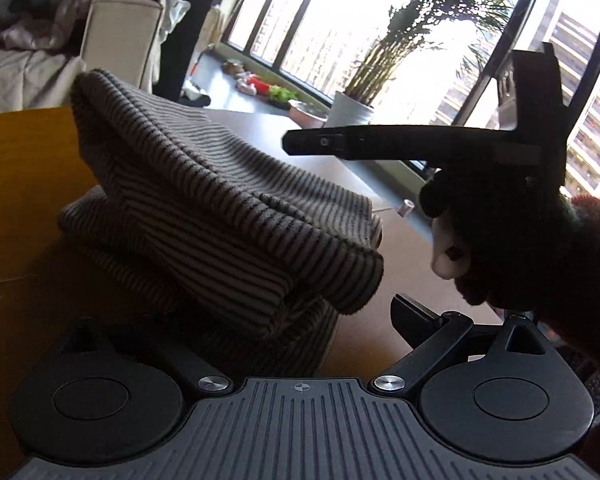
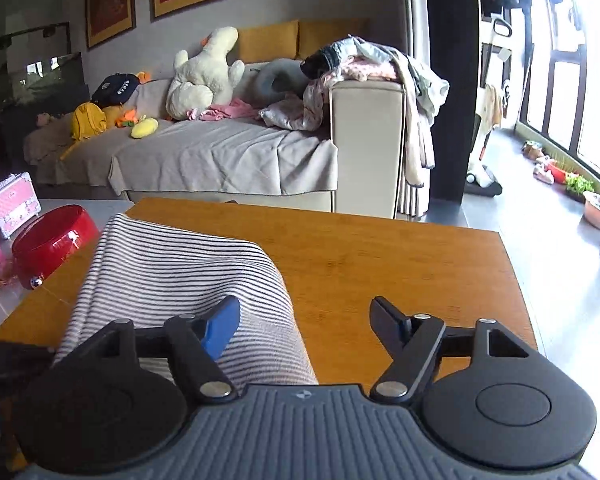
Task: Fold clothes
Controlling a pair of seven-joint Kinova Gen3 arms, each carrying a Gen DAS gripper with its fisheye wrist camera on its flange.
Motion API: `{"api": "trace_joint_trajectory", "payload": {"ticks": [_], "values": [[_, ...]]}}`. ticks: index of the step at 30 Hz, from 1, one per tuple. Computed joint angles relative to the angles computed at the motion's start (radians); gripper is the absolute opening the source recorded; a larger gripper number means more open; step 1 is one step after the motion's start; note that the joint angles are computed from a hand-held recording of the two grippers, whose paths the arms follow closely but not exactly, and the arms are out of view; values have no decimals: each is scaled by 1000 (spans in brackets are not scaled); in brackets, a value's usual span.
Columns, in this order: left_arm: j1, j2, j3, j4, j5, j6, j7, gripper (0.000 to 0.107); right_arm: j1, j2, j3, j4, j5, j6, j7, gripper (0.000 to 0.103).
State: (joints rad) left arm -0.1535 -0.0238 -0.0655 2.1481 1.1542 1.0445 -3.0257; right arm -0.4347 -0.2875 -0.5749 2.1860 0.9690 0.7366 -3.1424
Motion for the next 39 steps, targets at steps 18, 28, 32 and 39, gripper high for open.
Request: {"api": "trace_joint_trajectory", "payload": {"ticks": [18,28,32,39], "values": [[-143,-130,-160,9,-28,-35,123,99,-324,302,-252,-14,376,516,-165,30],[-121,-137,-134,2,25,-48,118,99,-417,421,-269,-45,341,596,119,29],[-76,-155,-111,-12,96,-54,80,99,-528,520,-212,-70,371,710,79,32],[13,-48,-18,-54,204,-119,50,97,-474,375,-200,-48,294,545,69,66]]}}
